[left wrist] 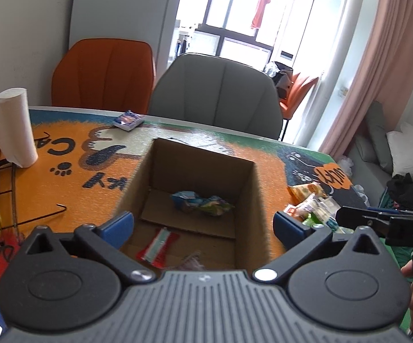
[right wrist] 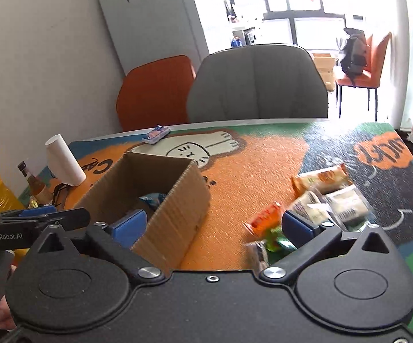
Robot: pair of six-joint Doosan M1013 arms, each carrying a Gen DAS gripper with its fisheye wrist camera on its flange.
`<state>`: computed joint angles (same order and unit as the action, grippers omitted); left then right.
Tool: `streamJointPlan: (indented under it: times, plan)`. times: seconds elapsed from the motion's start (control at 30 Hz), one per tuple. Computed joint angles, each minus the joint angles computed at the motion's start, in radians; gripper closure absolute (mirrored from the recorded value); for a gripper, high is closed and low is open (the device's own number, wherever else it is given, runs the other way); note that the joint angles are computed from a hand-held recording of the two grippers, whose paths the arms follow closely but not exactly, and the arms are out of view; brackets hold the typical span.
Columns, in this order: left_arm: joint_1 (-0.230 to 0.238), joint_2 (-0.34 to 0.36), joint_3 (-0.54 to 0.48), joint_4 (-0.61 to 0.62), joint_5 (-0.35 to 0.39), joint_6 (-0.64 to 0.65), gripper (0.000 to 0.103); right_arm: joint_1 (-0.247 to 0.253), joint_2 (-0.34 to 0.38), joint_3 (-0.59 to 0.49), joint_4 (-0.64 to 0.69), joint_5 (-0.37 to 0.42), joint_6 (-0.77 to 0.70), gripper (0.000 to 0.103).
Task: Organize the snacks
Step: 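Open both grippers to drop the snacks into the box, then move both tools back over the snack pile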
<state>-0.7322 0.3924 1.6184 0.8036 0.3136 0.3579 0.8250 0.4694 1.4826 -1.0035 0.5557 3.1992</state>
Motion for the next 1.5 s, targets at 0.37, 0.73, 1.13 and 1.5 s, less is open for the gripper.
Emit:
streamJointPlan:
  times: [0.37,0.73,1.13,1.5]
  plan:
    - [-0.047,0.011,-0.015,-0.026,-0.005,0.048,0.000,0.000,-0.049,0.095,-0.070,0.013,0.131,0.000]
    - [-0.084,0.036,-0.048,-0.110,0.016,0.144,0.000,-0.004,-0.090,0.176,-0.114,0.023,0.227,0.000]
    - [-0.110,0.059,-0.066,-0.124,-0.008,0.182,0.000,-0.012,-0.117,0.237,-0.139,0.031,0.308,0.000]
    - [-0.120,0.085,-0.081,-0.164,-0.036,0.214,0.000,-0.022,-0.127,0.269,-0.139,0.031,0.336,0.000]
